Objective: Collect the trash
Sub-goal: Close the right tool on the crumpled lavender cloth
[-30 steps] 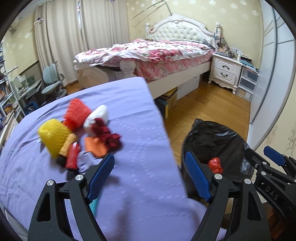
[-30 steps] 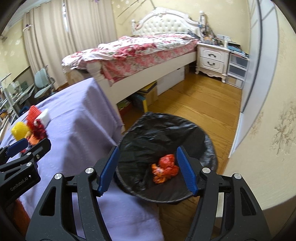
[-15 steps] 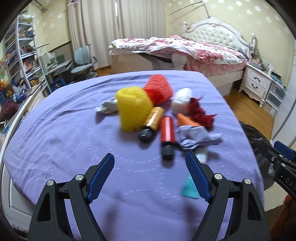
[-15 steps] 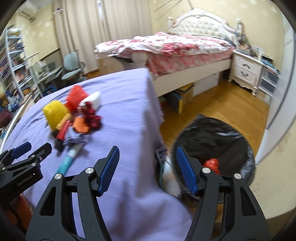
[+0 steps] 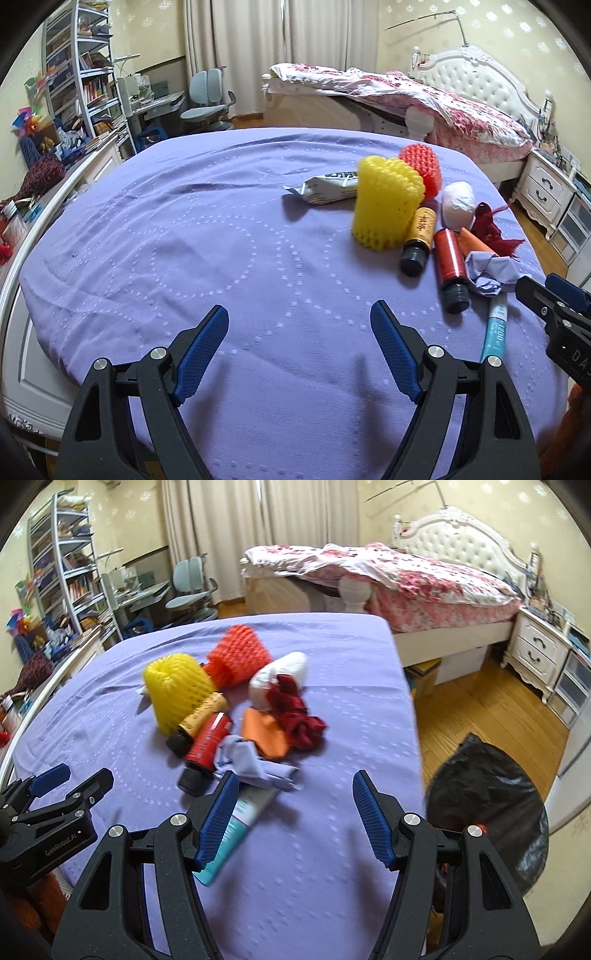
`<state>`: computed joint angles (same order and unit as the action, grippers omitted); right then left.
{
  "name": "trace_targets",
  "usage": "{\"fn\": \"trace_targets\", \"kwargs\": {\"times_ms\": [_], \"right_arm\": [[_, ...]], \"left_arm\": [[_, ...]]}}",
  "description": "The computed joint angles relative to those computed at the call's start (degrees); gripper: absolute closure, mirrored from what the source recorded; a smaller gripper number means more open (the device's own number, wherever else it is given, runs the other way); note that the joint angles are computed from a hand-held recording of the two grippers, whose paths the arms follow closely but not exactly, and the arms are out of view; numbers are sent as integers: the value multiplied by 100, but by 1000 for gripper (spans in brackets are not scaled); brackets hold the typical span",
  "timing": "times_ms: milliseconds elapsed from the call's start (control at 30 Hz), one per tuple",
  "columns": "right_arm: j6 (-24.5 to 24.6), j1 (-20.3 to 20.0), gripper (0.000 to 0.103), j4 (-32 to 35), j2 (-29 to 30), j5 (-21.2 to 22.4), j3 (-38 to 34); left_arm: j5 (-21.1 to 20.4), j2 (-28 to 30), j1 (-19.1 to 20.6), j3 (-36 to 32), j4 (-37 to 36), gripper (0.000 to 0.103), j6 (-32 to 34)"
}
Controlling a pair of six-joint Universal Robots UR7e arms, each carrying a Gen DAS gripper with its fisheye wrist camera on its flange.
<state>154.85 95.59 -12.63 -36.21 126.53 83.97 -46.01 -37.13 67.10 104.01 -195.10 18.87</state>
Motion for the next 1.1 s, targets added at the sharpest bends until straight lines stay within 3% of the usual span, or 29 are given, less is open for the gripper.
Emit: {"fn": "trace_targets", "kwargs": {"times_ms": [300, 467, 1100], "right_arm": [[35, 74, 40, 621, 448, 104, -681], [33, 72, 49, 731, 521, 136, -746], [51, 55, 50, 132, 62, 89, -11]], "left_arm": [[-86, -64, 131, -32, 115, 24, -89], [-121, -75, 165, -35, 168, 24, -112], [-166, -98, 108, 111, 162, 24, -122]]}}
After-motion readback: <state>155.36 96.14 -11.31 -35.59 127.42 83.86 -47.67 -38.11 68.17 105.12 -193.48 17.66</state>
